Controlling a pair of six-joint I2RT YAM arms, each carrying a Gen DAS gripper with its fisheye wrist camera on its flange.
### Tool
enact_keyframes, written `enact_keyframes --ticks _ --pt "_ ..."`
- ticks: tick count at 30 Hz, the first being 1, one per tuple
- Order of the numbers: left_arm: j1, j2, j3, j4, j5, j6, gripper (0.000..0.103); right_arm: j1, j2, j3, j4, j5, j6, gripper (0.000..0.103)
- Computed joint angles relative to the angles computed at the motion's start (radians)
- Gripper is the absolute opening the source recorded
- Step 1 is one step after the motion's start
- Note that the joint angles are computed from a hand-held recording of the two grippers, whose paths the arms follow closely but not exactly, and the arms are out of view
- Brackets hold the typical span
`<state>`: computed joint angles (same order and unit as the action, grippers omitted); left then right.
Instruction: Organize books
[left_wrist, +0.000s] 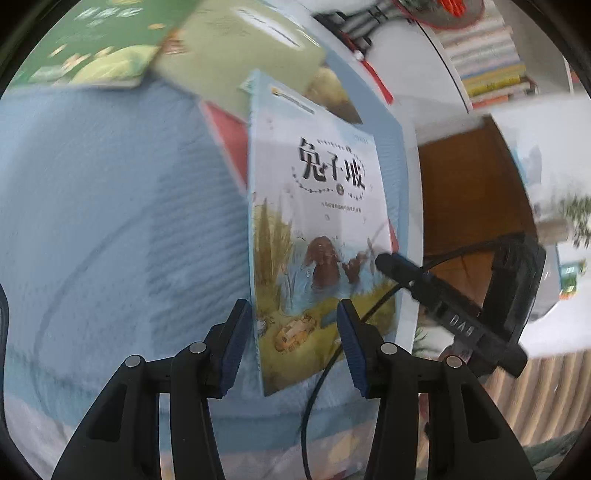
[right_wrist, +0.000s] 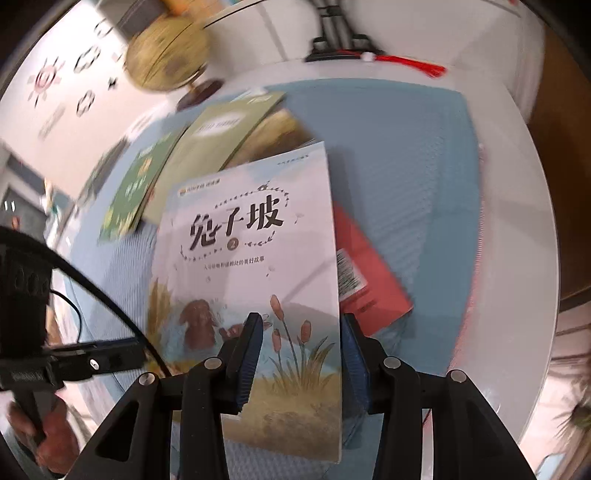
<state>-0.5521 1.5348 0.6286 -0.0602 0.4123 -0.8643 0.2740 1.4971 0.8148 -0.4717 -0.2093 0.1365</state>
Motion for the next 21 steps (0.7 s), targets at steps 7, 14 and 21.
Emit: enact_keyframes --ticks 7,14,21 --pt "-0.025 -0.002 -0.022 0.0 -0.114 -0.009 0.047 0.08 -0.026 -0.03 0.003 0.046 0.021 0.043" --pt "-0.059 0.059 0.06 -0.017 -0.166 0.03 0.057 0.128 -0.022 -0.027 -0.001 0.091 0.064 0.043" --pt "-0.027 -0.144 -0.075 0.172 -0.036 -0.037 0.05 0.109 -0.039 -0.056 0.037 0.064 0.076 0.047"
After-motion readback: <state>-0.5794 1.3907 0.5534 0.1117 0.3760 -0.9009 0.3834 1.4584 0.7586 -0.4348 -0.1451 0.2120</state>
